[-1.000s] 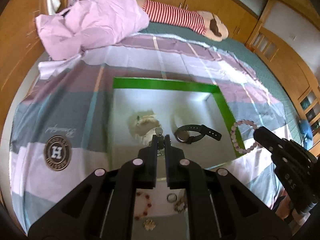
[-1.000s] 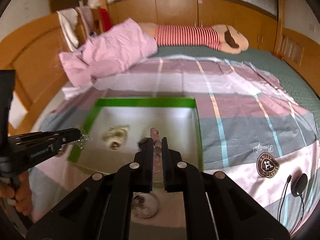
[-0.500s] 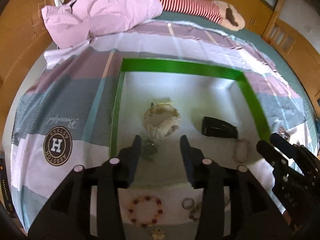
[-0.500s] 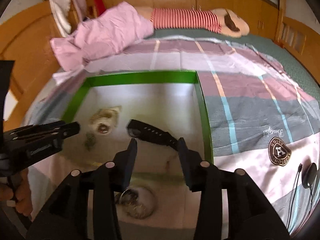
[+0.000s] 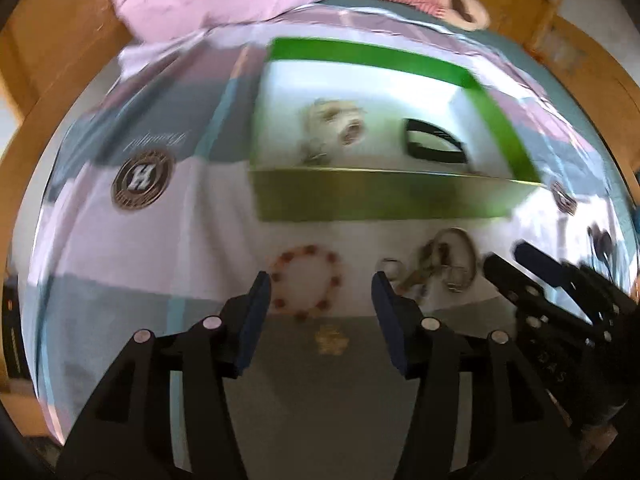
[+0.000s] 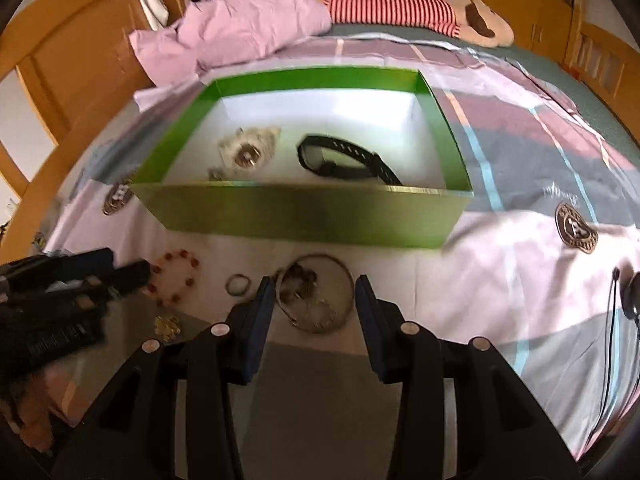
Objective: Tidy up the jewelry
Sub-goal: 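Lift both open tools out of the green box, then grasp the brown bead strand beside the silver bangle with the right tool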
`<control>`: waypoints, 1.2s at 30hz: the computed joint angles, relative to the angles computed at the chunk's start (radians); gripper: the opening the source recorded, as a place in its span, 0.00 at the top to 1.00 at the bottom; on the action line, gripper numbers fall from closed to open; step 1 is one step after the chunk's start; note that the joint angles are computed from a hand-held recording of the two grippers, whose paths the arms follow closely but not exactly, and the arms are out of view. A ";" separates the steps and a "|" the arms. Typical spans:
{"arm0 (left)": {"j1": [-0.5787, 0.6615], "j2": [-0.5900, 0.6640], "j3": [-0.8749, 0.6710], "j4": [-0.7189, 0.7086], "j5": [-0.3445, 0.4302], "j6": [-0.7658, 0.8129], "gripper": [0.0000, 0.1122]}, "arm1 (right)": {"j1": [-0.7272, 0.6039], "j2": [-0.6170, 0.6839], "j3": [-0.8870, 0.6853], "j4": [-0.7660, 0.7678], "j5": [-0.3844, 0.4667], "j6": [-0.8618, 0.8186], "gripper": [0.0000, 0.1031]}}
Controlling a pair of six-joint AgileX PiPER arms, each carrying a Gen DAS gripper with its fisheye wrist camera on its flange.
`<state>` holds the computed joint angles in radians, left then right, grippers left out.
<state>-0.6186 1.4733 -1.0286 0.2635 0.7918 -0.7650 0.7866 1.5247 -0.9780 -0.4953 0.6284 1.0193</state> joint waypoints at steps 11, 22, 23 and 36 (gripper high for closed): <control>0.029 0.004 0.002 -0.005 0.024 -0.011 0.39 | 0.011 0.022 0.026 0.042 -0.007 -0.028 0.59; 0.039 0.023 -0.007 -0.008 0.037 -0.016 0.32 | 0.009 0.029 0.054 0.087 -0.028 -0.039 0.55; 0.039 0.025 -0.007 -0.009 0.038 -0.015 0.32 | 0.010 0.028 0.056 0.088 -0.029 -0.039 0.54; 0.037 0.044 -0.014 -0.011 0.046 -0.013 0.29 | -0.001 0.030 0.077 0.112 -0.047 -0.049 0.47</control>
<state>-0.5815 1.5171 -1.0424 0.2524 0.8377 -0.7779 0.7855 1.5549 -0.9005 -0.3833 0.5815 0.9703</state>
